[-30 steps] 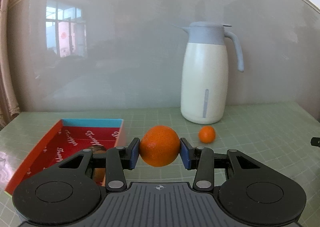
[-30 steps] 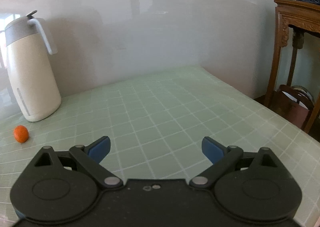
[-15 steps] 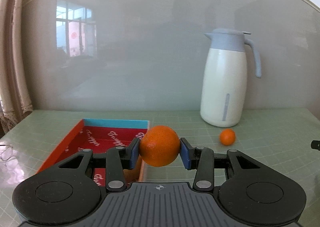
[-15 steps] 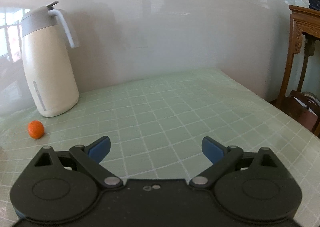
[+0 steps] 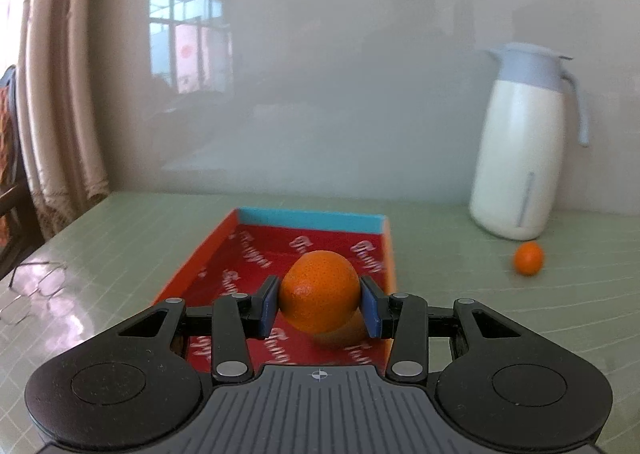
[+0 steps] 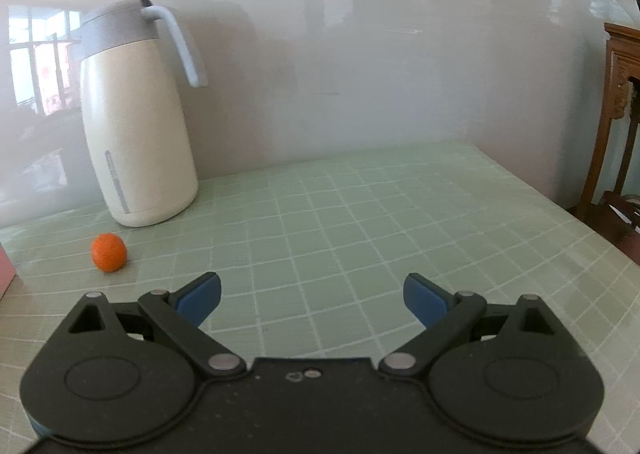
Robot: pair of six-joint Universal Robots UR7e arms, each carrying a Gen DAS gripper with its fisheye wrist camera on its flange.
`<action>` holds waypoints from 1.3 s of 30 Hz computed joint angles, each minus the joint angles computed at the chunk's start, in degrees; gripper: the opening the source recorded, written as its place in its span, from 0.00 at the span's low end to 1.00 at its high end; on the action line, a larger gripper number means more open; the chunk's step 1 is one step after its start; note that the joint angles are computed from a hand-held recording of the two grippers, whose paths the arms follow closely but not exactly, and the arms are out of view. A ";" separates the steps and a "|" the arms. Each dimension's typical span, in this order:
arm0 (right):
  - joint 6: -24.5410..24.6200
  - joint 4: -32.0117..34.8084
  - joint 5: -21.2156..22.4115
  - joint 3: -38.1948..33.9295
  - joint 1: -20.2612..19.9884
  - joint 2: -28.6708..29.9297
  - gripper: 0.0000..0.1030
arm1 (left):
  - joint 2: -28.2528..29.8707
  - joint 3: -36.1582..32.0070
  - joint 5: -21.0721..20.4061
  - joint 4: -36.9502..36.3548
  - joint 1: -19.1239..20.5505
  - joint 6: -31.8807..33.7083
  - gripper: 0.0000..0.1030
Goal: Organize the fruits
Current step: 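Carry the tangerine into the red box and open the left gripper, then reach the right gripper to the last tangerine and close on it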
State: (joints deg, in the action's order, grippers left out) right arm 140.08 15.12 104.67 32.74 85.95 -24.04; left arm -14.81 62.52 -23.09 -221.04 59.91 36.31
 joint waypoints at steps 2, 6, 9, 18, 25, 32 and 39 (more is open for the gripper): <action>-0.02 -0.03 -0.12 0.08 0.16 0.12 0.95 | -0.55 0.77 0.74 0.01 0.40 -0.55 0.41; 0.11 0.33 -0.48 -0.10 0.35 0.45 0.95 | -1.02 1.38 2.01 -0.73 1.13 0.31 0.42; 0.07 0.41 -0.79 0.03 0.53 0.59 0.95 | -0.47 0.44 2.39 -4.94 1.22 4.85 0.43; -0.91 1.07 -0.92 -0.84 1.31 2.00 0.95 | -1.36 1.37 1.39 -12.47 1.29 9.56 0.79; -1.89 2.18 -2.09 -1.48 1.39 2.65 0.95 | -1.01 0.18 0.39 -17.93 1.35 14.31 0.89; -4.47 4.71 -5.07 -3.98 2.11 4.95 0.95 | -1.10 -0.08 0.20 -23.87 1.51 20.73 0.93; -10.62 7.92 -8.88 -10.39 3.25 10.18 0.92 | -2.22 -0.43 1.34 -32.65 2.31 29.67 1.00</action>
State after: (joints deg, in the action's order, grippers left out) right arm 129.47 23.04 95.78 22.35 89.20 -13.87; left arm -17.03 62.09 -21.75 -253.69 62.22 65.98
